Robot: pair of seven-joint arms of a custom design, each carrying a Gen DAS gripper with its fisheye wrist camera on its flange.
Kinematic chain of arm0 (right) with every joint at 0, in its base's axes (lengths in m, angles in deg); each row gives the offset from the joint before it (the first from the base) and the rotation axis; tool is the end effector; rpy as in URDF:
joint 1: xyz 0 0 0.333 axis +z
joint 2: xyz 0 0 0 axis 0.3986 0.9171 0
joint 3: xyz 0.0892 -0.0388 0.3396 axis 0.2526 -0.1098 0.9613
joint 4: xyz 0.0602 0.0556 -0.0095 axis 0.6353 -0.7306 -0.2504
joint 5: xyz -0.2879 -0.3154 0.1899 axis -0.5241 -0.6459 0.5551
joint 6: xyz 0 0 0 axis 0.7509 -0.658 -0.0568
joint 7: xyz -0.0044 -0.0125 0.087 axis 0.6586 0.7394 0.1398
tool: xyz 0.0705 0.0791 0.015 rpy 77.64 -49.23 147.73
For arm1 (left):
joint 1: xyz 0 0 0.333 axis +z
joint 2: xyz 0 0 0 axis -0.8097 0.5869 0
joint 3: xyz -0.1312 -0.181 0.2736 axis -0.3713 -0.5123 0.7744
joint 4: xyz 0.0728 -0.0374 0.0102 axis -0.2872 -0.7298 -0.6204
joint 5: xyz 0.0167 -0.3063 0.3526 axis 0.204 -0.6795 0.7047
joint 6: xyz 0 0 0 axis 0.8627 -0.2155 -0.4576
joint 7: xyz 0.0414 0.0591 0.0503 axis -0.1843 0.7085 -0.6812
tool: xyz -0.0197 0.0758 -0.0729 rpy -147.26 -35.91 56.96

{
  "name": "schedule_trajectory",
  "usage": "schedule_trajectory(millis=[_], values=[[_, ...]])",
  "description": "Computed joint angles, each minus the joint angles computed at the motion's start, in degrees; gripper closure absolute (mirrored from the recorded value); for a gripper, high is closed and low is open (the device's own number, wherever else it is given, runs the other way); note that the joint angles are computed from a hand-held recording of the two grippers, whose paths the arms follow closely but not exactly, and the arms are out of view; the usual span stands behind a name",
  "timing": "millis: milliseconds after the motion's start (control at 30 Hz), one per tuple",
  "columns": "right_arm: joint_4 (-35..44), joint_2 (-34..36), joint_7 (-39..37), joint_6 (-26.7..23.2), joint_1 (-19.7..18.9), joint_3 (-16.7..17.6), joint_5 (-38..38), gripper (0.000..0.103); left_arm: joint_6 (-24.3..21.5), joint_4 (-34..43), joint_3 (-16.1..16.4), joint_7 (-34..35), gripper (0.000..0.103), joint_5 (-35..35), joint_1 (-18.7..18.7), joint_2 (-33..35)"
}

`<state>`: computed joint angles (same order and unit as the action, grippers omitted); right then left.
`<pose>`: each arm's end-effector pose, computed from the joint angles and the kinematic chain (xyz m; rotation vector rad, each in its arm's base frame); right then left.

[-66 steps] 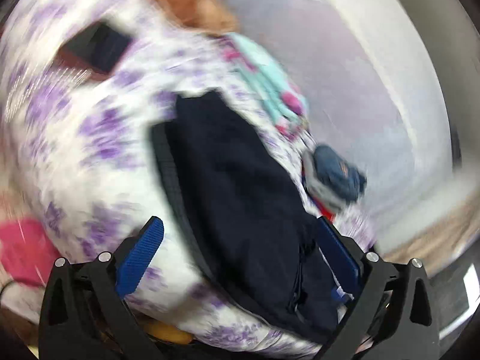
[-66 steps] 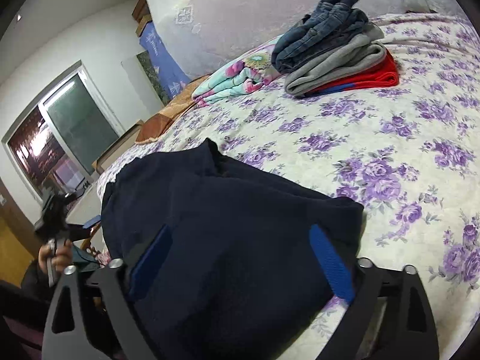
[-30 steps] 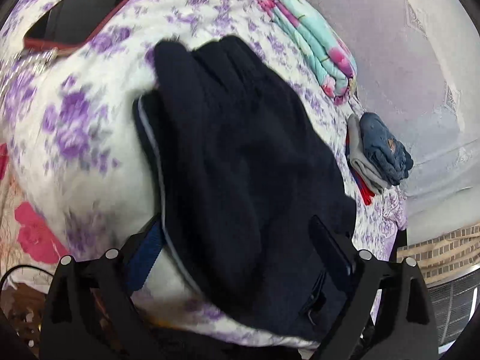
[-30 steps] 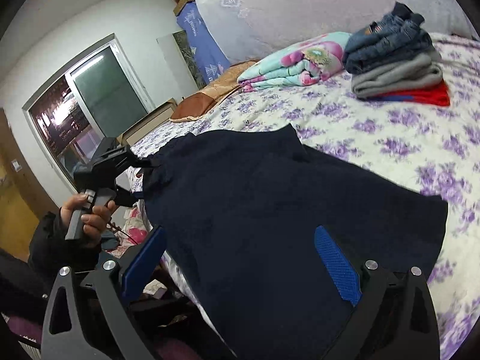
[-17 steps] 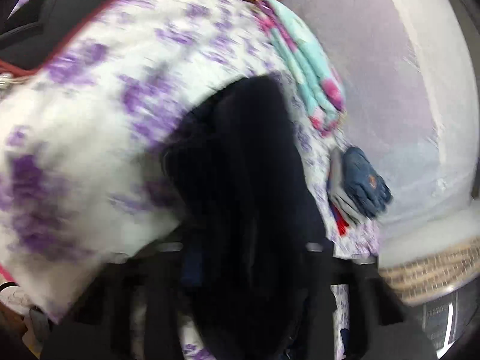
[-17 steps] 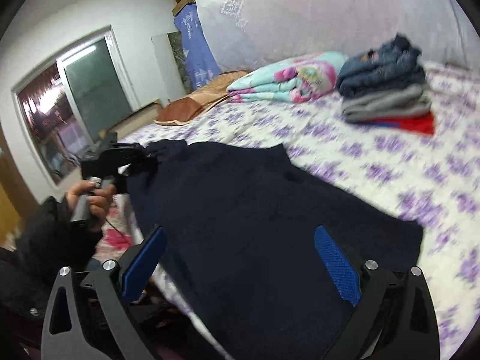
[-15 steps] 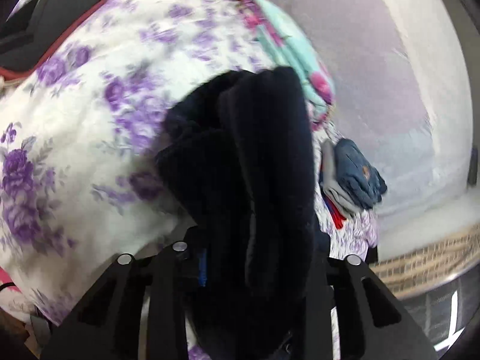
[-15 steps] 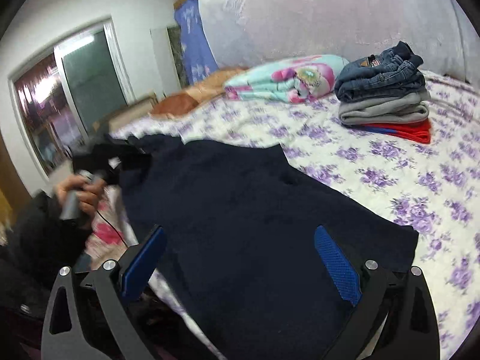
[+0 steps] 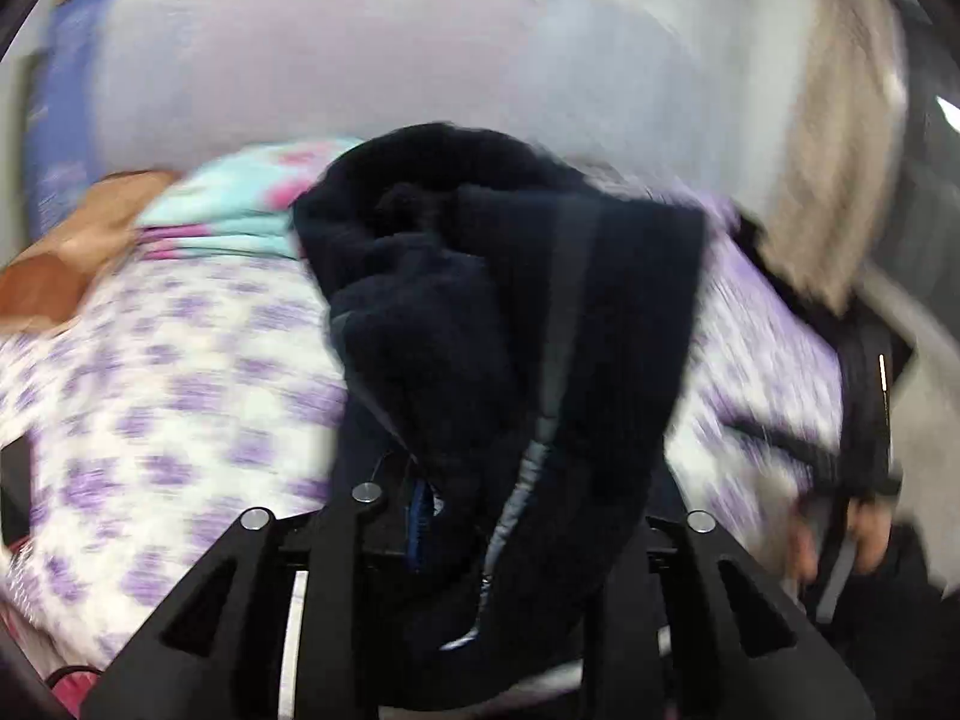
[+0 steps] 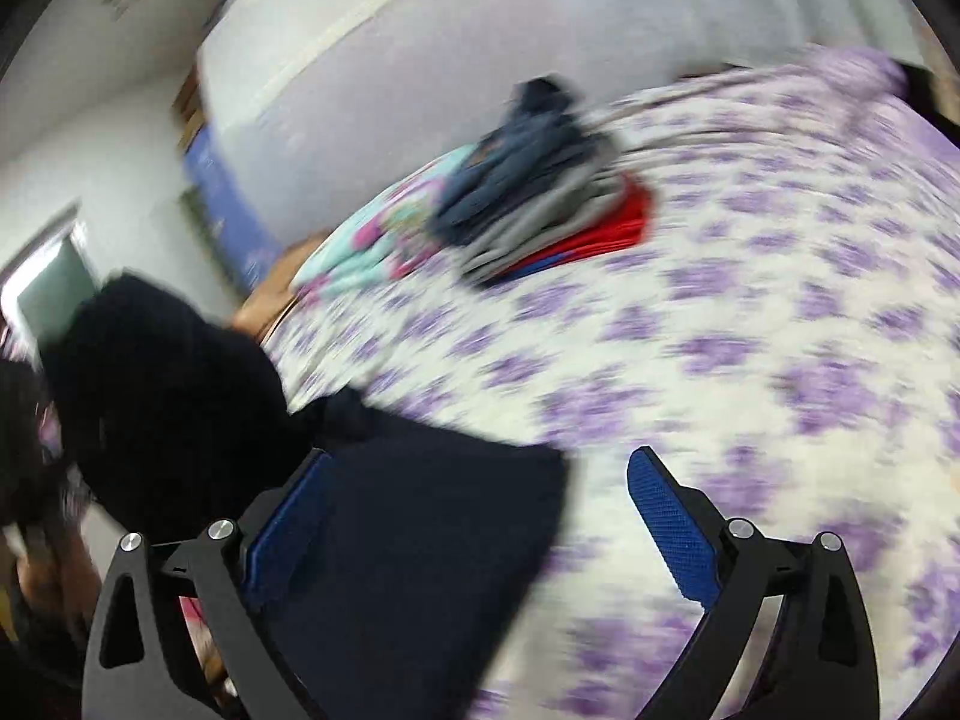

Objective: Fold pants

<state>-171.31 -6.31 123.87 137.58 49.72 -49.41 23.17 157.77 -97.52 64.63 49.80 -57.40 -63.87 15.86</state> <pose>0.5683 0.4292 0.5253 -1.6360 1.2926 -0.1666 0.4787 -0.2482 0.6054 -1.7121 1.7169 -0.9841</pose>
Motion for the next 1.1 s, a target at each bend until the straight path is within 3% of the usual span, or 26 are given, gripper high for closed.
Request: schedule_trajectory(millis=[33, 100, 167, 233, 267, 333, 433, 500, 567, 667, 700, 767, 833, 900, 933, 1000, 1067, 1100], values=[[-1.3, -0.9, 1.1, 0.3, -0.1, -0.6, 0.1, 0.004, -1.3, 2.1, -0.3, 2.5, 0.068, -0.8, -2.1, 3.6], [-2.7, -2.0, -3.1, -1.6, -2.9, 1.6, 6.0, 0.004, -4.4, 5.8, -0.2, 8.5, 0.059, -3.4, -5.5, 10.3], [-3.3, -2.8, -11.8, -5.3, -5.3, 4.0, 16.4, 0.004, -10.9, 10.0, -1.0, 10.8, 0.059, -4.5, -6.7, 16.5], [-3.6, -3.6, -17.6, -8.1, -5.5, 4.1, 22.9, 0.004, -9.5, 9.0, -1.5, 7.2, 0.058, -1.3, -6.4, 16.5], [-3.6, -4.2, -23.5, -10.4, -6.1, 4.3, 28.9, 0.004, -8.9, 8.7, -1.2, 6.9, 0.058, -1.5, -6.4, 15.8], [-2.9, -4.5, -27.4, -13.3, -5.5, 3.4, 33.7, 0.004, -7.2, 7.2, -0.1, 7.5, 0.058, -4.6, -6.4, 13.6], [0.3, -3.5, -33.0, -23.4, -5.7, 1.4, 42.9, 0.004, -7.5, 6.0, -1.5, 4.6, 0.053, -2.1, -6.0, 9.7], [4.6, -0.5, -30.7, -31.9, -5.1, -0.2, 41.5, 0.004, -7.2, 5.5, -1.1, 6.1, 0.051, -2.9, -6.9, 8.9], [8.8, 3.0, -25.8, -37.5, -3.7, -1.5, 36.9, 0.004, -6.7, 5.7, 0.8, 10.4, 0.05, -8.2, -8.7, 9.7], [12.3, 6.1, -20.2, -40.6, -2.1, -1.8, 31.4, 0.004, -5.9, 5.1, 3.3, 17.9, 0.05, -18.4, -11.1, 11.6], [12.8, 6.4, -19.9, -40.7, -1.7, -1.6, 30.2, 0.003, -4.8, 4.7, 3.3, 19.2, 0.048, -20.2, -11.3, 12.2], [12.5, 6.2, -18.0, -37.6, 0.0, -1.9, 25.3, 0.003, -3.6, 4.7, 0.8, 17.0, 0.045, -14.7, -9.2, 13.0], [12.5, 6.3, -15.7, -36.0, 0.8, -2.0, 21.7, 0.007, -2.9, 4.6, 0.5, 16.5, 0.044, -14.2, -8.9, 13.2], [11.3, 5.6, -15.4, -33.5, 0.8, -1.7, 21.5, 0.029, -3.0, 4.5, 0.6, 16.7, 0.044, -14.8, -8.9, 13.1], [11.4, 5.6, -14.5, -33.2, 0.9, -1.8, 20.3, 0.046, -3.3, 4.5, 0.2, 15.8, 0.044, -13.6, -8.5, 13.0], [11.7, 5.9, -14.8, -34.2, -0.1, -1.6, 20.9, 0.049, -4.2, 4.6, -0.8, 13.5, 0.044, -10.0, -7.6, 12.4], [11.1, 5.8, -15.6, -34.5, -0.8, -1.3, 22.2, 0.049, -4.4, 4.3, -1.4, 11.8, 0.031, -7.6, -7.2, 11.9], [11.0, 5.9, -16.4, -34.5, -1.1, -1.1, 23.0, 0.049, -5.4, 4.3, -3.0, 7.8, 0.018, -2.6, -5.7, 11.2]])
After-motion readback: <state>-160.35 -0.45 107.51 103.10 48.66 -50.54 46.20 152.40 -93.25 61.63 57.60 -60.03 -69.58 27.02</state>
